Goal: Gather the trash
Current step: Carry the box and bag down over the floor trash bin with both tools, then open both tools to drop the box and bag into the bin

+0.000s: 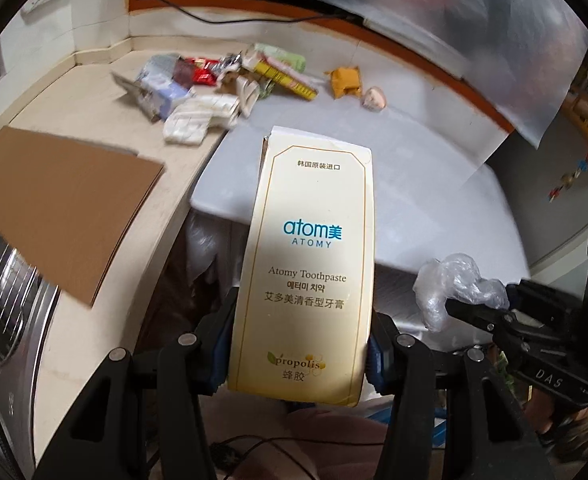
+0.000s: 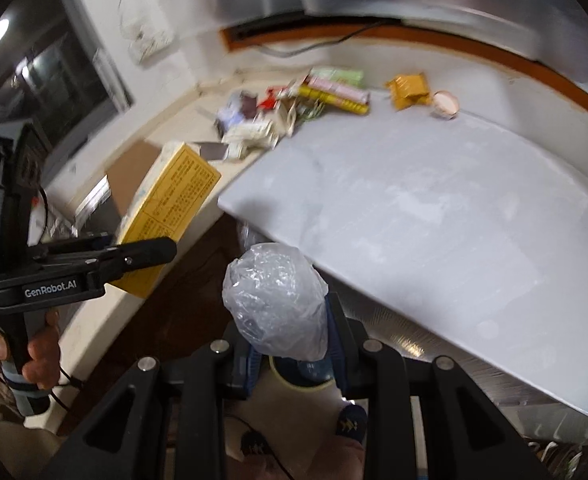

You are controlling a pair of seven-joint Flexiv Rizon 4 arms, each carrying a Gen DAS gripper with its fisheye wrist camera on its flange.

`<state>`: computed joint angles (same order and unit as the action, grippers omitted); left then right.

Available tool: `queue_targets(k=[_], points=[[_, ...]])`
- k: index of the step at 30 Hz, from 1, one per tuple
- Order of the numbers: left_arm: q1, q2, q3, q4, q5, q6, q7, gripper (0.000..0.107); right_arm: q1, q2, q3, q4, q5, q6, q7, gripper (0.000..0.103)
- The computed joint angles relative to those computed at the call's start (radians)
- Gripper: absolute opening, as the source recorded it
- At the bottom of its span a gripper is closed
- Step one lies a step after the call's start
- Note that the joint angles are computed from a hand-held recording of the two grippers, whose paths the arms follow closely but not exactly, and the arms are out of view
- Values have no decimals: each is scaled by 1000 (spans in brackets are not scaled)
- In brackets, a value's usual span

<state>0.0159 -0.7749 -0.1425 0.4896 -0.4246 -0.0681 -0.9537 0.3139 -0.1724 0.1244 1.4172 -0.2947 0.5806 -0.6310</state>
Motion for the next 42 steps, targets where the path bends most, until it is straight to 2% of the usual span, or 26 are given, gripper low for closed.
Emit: queue_targets(k=[4, 10, 13, 18, 27, 32, 36, 39, 42], points=[[17, 115, 28, 239, 27, 88, 55, 51, 4, -47, 15, -44, 85, -50, -73, 29], [1, 201, 75, 473, 100, 187, 92, 51, 10, -128, 23, -86, 169, -113, -173, 29], [-20, 195, 95, 535, 153, 224, 75, 51, 10, -171, 22, -69, 200, -95, -195, 29], [-44, 135, 110, 586, 218, 288, 35, 51, 4, -259, 14, -7, 234, 1, -182, 30], [-70, -59, 110, 538, 261, 384, -21, 51, -18, -468, 19, -9, 263, 134, -243, 31], [-80, -150, 111, 479, 277, 423, -37, 52, -22, -550, 15, -28, 263, 212, -258, 34], [-90, -198, 115, 424, 286, 410, -56, 53, -27, -591, 11, -40, 258, 243, -254, 38], [-102, -221, 126, 385, 303, 404, -77, 60, -28, -600, 5, -38, 248, 244, -248, 43], [-103, -242, 131, 346, 309, 393, -101, 73, -25, -596, -7, -26, 231, 252, -233, 53]])
